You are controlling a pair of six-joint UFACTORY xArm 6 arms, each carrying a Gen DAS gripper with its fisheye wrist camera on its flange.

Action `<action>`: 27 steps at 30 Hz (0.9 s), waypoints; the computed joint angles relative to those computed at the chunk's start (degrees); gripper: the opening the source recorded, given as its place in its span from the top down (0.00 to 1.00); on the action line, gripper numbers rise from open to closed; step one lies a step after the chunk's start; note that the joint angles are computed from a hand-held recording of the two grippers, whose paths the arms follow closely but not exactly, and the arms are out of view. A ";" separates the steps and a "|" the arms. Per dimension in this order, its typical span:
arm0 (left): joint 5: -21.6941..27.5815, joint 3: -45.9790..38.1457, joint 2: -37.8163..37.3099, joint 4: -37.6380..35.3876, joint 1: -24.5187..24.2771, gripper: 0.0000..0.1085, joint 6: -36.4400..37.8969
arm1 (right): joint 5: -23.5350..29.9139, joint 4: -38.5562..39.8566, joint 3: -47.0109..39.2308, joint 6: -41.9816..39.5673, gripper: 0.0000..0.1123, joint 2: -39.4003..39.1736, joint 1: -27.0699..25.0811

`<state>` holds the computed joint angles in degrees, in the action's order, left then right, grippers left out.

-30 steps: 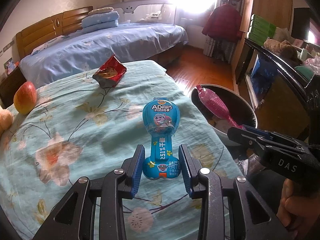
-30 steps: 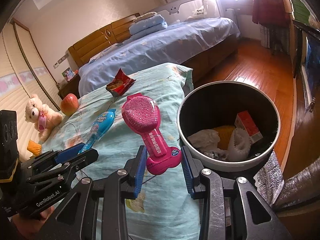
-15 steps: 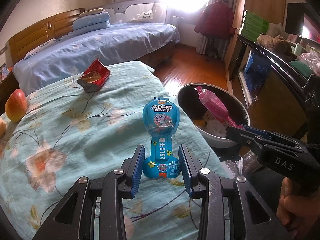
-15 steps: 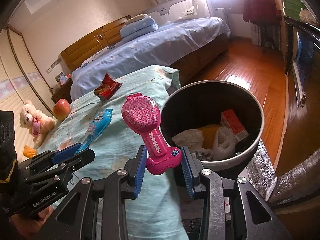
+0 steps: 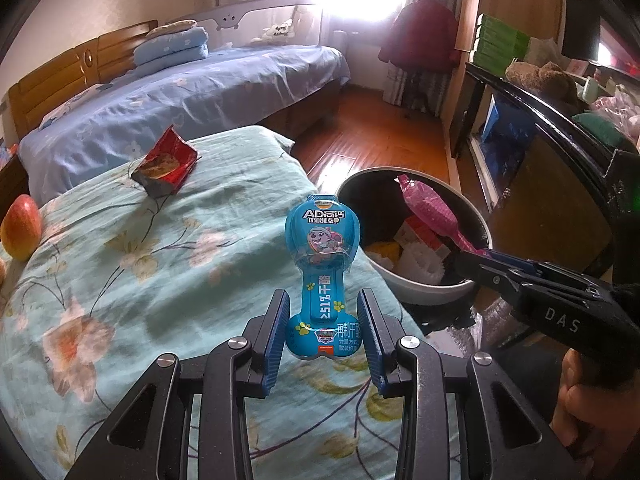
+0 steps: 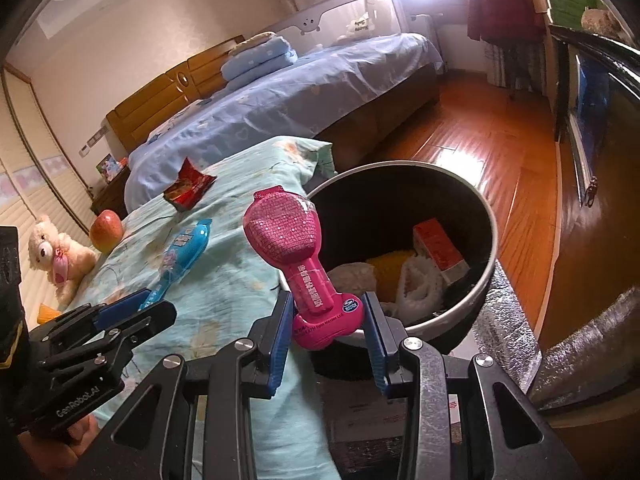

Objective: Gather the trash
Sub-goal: 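Carry the blue bottle and pink hairbrush over the trash bin with both tools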

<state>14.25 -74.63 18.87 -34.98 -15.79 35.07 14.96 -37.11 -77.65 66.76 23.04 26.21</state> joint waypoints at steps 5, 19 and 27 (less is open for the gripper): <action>0.15 -1.30 0.92 1.80 -0.57 0.69 -1.42 | 0.45 -0.20 0.09 0.15 0.69 -0.12 -0.71; 1.32 -6.55 4.67 7.84 -2.08 0.69 -6.60 | 0.98 1.17 -0.31 -1.88 0.69 0.02 -2.92; 2.12 -9.55 6.82 10.70 -2.46 0.69 -9.43 | 1.20 2.37 -1.50 -3.53 0.69 0.75 -3.76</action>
